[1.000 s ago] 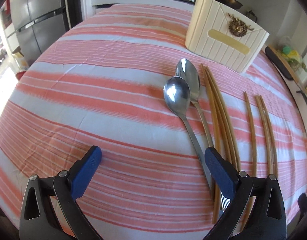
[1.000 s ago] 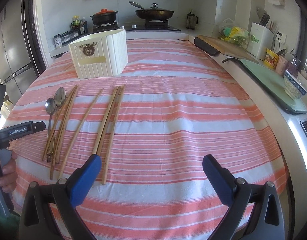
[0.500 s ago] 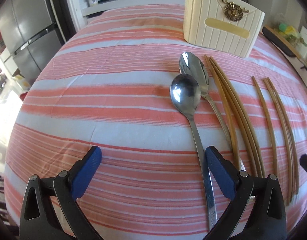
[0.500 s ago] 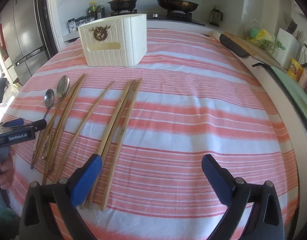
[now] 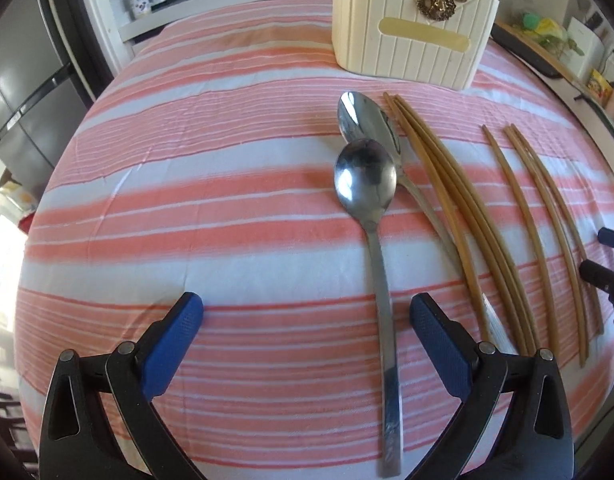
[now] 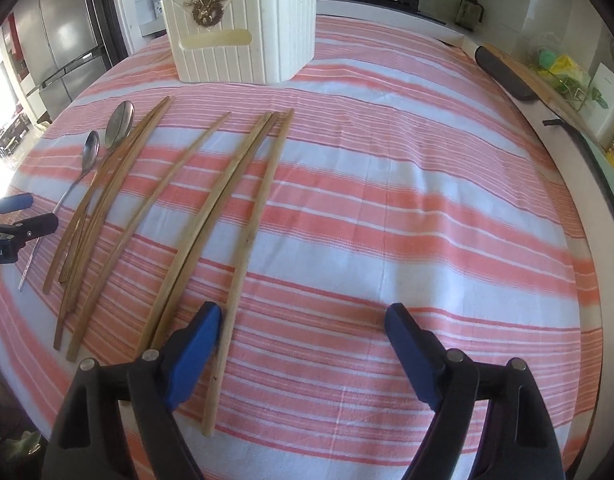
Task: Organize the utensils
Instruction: 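Grasp a steel spoon with the left tool while the right tool grasps one chopstick, then lift the spoon and chopstick and carry both over the cream utensil box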
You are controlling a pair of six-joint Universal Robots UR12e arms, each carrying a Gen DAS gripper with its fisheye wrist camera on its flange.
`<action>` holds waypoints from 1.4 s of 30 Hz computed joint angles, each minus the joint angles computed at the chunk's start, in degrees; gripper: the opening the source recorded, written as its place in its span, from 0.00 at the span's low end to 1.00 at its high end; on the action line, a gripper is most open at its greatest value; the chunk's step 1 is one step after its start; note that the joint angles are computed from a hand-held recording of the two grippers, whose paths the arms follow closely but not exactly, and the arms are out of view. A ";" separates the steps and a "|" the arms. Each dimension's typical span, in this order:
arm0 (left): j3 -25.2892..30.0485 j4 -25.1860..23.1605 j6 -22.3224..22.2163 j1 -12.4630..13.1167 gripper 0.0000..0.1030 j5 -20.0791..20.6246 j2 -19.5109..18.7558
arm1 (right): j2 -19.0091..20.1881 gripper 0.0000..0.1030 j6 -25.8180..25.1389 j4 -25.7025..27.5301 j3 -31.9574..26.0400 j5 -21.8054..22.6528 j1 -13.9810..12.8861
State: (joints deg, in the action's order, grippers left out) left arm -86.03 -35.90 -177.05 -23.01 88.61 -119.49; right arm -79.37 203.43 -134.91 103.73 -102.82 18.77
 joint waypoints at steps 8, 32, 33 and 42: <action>6.21 0.29 -0.78 -1.02 0.74 -0.67 -4.30 | 5.92 0.41 -6.35 0.41 -7.44 3.33 -2.00; -6.66 23.43 -3.03 4.36 0.34 -15.79 6.46 | -4.37 0.06 -1.02 -17.68 -1.28 6.68 -1.10; -6.78 24.19 -3.22 4.38 0.34 -16.08 6.71 | -4.77 0.06 -0.93 -18.49 -0.95 6.82 -1.28; -5.27 25.31 -4.18 5.09 0.34 -19.52 7.47 | -4.88 0.06 -2.35 -25.52 -1.52 2.45 0.04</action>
